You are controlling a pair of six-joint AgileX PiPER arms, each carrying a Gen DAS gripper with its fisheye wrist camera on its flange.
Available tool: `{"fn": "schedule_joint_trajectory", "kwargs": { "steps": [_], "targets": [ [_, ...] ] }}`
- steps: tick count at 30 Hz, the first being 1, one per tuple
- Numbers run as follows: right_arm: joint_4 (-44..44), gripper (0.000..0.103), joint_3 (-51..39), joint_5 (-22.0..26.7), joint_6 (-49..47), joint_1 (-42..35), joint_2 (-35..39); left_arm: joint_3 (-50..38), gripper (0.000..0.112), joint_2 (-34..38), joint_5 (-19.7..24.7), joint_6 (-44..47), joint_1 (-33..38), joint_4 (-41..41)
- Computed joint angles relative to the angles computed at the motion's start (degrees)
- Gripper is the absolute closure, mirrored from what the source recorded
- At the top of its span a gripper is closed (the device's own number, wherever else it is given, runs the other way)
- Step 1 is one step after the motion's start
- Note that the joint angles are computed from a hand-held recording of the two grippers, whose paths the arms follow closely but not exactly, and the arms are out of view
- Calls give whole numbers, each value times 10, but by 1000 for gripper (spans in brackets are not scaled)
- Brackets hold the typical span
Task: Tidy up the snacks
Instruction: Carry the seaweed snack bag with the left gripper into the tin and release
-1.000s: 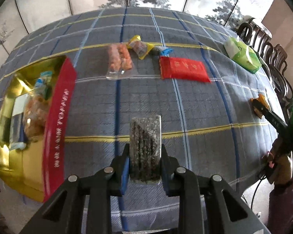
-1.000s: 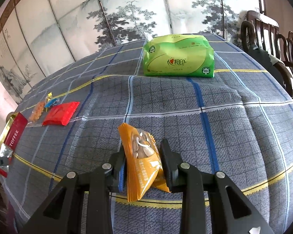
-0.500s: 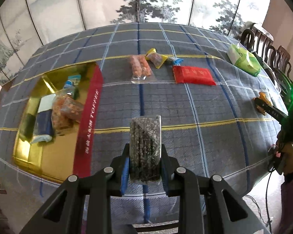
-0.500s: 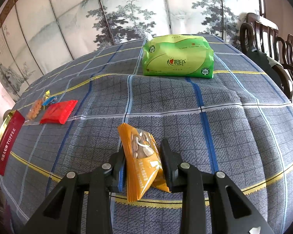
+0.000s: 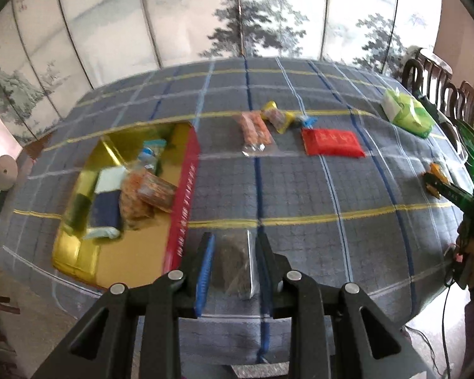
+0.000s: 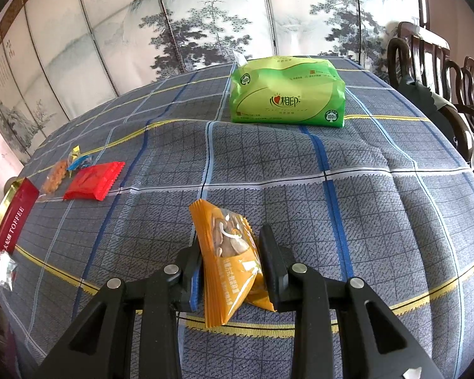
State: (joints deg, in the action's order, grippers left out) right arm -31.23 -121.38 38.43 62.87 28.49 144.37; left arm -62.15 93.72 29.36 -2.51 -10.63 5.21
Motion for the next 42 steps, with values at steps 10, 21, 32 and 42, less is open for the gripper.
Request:
{"fn": "schedule_joint_trajectory", "kwargs": {
  "steps": [10, 21, 32, 42],
  "targets": [
    [-4, 75, 6, 0, 2, 0, -3, -68, 92, 49, 77, 180, 75, -176],
    [-8, 73, 27, -22, 9, -4, -11, -78, 69, 95, 52, 67, -10, -9],
    [-13, 72, 47, -36, 17, -5, -21, -117, 85, 190, 66, 100, -11, -28],
    [-17, 72, 49, -29, 17, -3, -21, -26, 86, 85, 13, 118, 2, -51]
  ]
}}
